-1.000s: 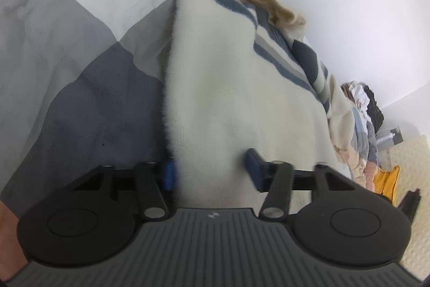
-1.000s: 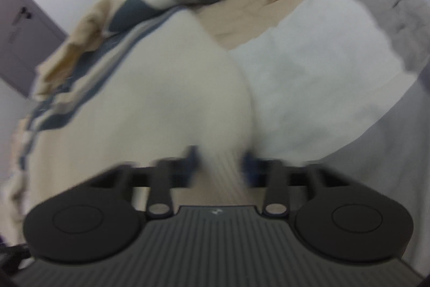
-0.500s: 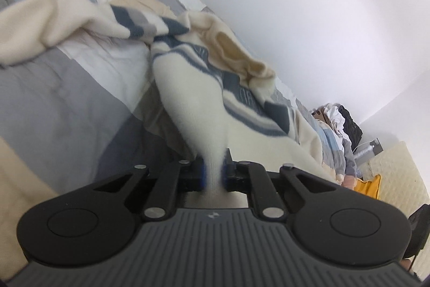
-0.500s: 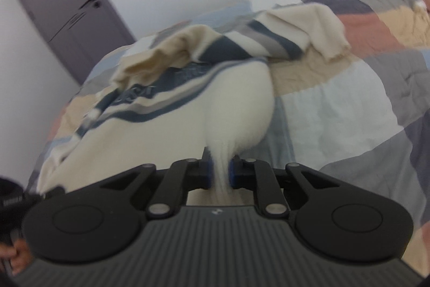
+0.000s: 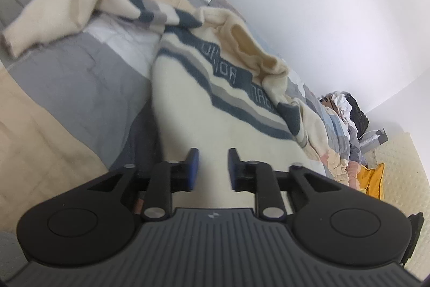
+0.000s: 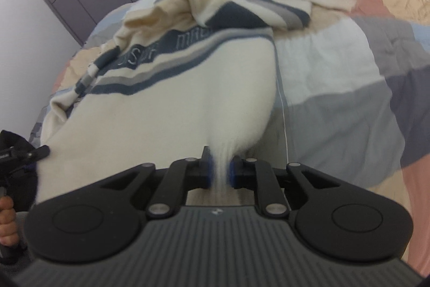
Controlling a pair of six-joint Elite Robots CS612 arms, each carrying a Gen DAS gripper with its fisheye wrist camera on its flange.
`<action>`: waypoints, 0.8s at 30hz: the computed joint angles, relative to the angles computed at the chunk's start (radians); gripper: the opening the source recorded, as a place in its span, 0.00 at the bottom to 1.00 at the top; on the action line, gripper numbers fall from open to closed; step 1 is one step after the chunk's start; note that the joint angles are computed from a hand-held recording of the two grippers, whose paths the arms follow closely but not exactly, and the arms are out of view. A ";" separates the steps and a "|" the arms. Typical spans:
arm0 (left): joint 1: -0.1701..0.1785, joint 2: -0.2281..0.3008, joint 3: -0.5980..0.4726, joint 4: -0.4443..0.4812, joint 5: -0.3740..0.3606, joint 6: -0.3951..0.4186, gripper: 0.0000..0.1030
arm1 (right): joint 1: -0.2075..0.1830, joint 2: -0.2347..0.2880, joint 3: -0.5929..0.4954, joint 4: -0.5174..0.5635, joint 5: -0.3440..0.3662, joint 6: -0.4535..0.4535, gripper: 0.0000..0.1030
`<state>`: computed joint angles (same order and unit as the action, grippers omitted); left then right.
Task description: Fold large clothes
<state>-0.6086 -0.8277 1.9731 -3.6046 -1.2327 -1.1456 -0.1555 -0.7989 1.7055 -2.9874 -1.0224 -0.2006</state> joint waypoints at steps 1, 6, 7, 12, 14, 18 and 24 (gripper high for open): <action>-0.001 -0.002 -0.001 0.000 0.006 0.005 0.34 | 0.002 -0.002 0.001 0.002 -0.003 0.012 0.21; -0.001 -0.018 -0.033 0.043 0.049 0.106 0.41 | 0.017 0.005 -0.001 -0.099 -0.068 0.027 0.63; 0.001 -0.017 -0.046 0.053 0.051 0.129 0.41 | 0.021 0.008 -0.005 -0.121 -0.074 0.027 0.63; 0.003 0.011 -0.129 0.096 0.057 0.236 0.46 | 0.041 0.025 -0.041 -0.168 -0.032 0.027 0.61; 0.009 0.033 -0.165 0.102 0.040 0.251 0.46 | 0.051 0.035 -0.056 -0.184 -0.021 0.038 0.61; 0.012 0.080 -0.242 0.173 0.077 0.307 0.46 | 0.073 0.063 -0.091 -0.203 -0.013 0.064 0.61; 0.019 0.139 -0.322 0.244 0.110 0.382 0.46 | 0.098 0.124 -0.148 -0.221 -0.031 0.080 0.61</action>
